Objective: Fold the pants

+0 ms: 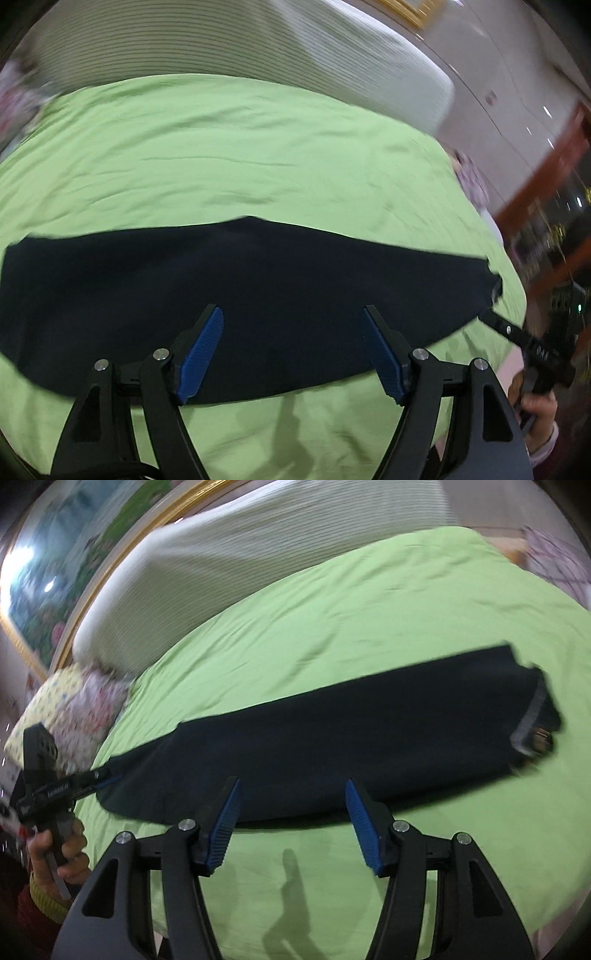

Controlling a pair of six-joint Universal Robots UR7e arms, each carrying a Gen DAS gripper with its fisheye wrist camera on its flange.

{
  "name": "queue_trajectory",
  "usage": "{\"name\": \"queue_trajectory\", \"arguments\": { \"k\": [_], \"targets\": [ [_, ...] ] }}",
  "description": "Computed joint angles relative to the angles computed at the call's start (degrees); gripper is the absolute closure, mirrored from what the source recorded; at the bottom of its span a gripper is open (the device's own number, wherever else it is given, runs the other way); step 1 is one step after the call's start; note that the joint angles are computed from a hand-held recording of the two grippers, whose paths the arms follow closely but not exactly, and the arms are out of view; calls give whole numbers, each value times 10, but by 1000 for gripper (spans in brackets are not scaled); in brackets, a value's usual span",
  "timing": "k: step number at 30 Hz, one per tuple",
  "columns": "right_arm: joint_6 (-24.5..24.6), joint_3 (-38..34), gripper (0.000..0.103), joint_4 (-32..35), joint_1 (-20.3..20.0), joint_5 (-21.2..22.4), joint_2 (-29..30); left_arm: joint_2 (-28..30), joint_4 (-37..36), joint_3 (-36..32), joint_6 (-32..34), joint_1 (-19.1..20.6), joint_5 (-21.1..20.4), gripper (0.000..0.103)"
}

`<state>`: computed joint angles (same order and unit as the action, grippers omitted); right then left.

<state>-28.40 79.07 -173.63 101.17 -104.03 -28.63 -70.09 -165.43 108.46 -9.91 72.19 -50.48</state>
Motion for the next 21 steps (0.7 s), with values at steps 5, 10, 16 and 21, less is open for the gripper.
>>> {"name": "queue_trajectory", "arguments": {
  "k": [5,10,16,21],
  "targets": [
    [32,28,44,-50,-12,-7,-22,42,58,-57,15,-2,-34,24],
    [86,34,44,-82,-27,-7,-37,78,110,-107,28,-4,-49,23],
    [145,24,43,-90,-40,-12,-38,110,148,-146,34,-9,-56,22],
    [185,18,44,-110,-56,38,-36,132,183,-176,31,-11,-57,22]
  ]
}}
